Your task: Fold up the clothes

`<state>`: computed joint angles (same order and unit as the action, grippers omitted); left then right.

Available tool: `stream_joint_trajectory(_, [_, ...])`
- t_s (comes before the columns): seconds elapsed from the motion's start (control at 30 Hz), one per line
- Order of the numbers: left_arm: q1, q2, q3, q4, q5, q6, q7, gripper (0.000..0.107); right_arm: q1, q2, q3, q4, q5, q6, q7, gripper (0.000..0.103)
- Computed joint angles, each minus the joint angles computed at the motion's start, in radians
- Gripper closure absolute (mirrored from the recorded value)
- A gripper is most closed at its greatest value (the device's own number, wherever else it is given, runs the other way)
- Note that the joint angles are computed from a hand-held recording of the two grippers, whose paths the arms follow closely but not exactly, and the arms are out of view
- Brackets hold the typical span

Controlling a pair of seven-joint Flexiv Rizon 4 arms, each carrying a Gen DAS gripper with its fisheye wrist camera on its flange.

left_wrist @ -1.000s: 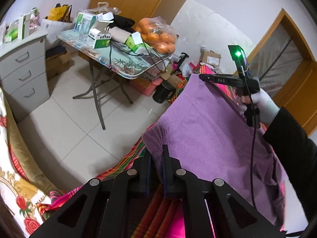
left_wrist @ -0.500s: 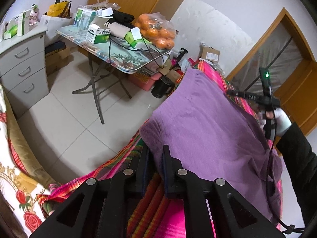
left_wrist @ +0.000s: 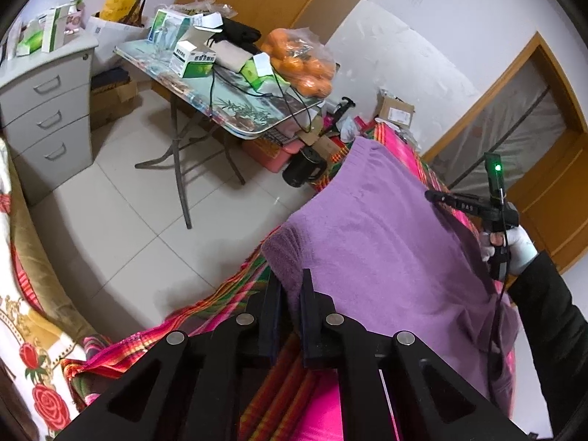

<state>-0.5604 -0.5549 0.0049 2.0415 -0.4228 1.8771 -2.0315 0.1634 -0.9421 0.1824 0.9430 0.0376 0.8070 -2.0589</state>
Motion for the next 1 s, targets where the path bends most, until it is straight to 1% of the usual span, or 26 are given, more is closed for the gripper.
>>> stream_joint_trajectory(0.07, [0.03, 0.0, -0.027, 0.012, 0.022, 0.023, -0.004, 0.099, 0.012, -0.018, -0.026, -0.014, -0.012, 0.021, 0.042, 0.1])
stream_joint_trajectory(0.13, [0.062, -0.001, -0.06, 0.018, 0.035, 0.038, -0.019, 0.098, 0.012, -0.028, -0.029, -0.021, -0.018, 0.03, 0.063, 0.099])
stream_joint_trajectory(0.17, [0.07, 0.0, -0.067, 0.018, 0.039, 0.035, -0.022, 0.097, 0.011, -0.026, -0.027, -0.019, -0.018, 0.03, 0.07, 0.099])
stream_joint_trajectory(0.23, [0.08, 0.007, -0.075, 0.018, 0.046, 0.019, -0.021, 0.095, 0.003, -0.011, -0.021, -0.001, -0.019, 0.032, 0.068, 0.094])
stream_joint_trajectory(0.27, [0.069, 0.011, -0.064, 0.019, 0.043, 0.01, -0.02, 0.095, 0.0, 0.0, -0.022, 0.017, -0.021, 0.045, 0.064, 0.093])
stream_joint_trajectory(0.43, [-0.065, 0.033, 0.06, 0.027, -0.016, -0.026, -0.013, 0.095, -0.045, 0.061, -0.013, 0.093, 0.001, 0.067, 0.076, 0.081])
stream_joint_trajectory(0.5, [-0.137, 0.039, 0.126, 0.032, -0.049, -0.031, -0.01, 0.095, -0.065, 0.087, -0.011, 0.136, 0.012, 0.077, 0.08, 0.078])
stream_joint_trajectory(0.6, [-0.215, 0.053, 0.187, 0.043, -0.088, -0.025, 0.0, 0.097, -0.091, 0.122, -0.012, 0.2, 0.023, 0.1, 0.085, 0.075])
stream_joint_trajectory(0.63, [-0.228, 0.058, 0.19, 0.046, -0.098, -0.023, 0.008, 0.097, -0.096, 0.133, -0.013, 0.22, 0.025, 0.111, 0.089, 0.074])
stream_joint_trajectory(0.67, [-0.213, 0.063, 0.167, 0.049, -0.092, -0.018, 0.007, 0.096, -0.102, 0.146, -0.013, 0.245, 0.029, 0.125, 0.094, 0.074])
stream_joint_trajectory(0.7, [-0.192, 0.068, 0.137, 0.053, -0.084, -0.011, 0.007, 0.092, -0.108, 0.159, -0.013, 0.269, 0.032, 0.139, 0.099, 0.074])
stream_joint_trajectory(0.8, [-0.072, 0.068, -0.015, 0.054, -0.014, 0.014, -0.008, 0.085, -0.146, 0.217, 0.024, 0.357, 0.071, 0.191, 0.072, 0.074])
stream_joint_trajectory(0.83, [-0.051, 0.063, -0.046, 0.05, 0.002, 0.017, -0.013, 0.085, -0.162, 0.244, 0.043, 0.395, 0.091, 0.215, 0.05, 0.074])
stream_joint_trajectory(0.9, [-0.034, 0.054, -0.08, 0.043, 0.016, 0.014, -0.029, 0.082, -0.192, 0.292, 0.08, 0.458, 0.132, 0.244, 0.001, 0.074])
stream_joint_trajectory(0.97, [-0.044, 0.045, -0.082, 0.034, 0.008, 0.006, -0.051, 0.08, -0.213, 0.334, 0.101, 0.513, 0.165, 0.268, -0.046, 0.072])
stream_joint_trajectory(1.0, [-0.062, 0.043, -0.071, 0.032, -0.006, 0.0, -0.065, 0.08, -0.216, 0.35, 0.103, 0.534, 0.175, 0.277, -0.062, 0.071])
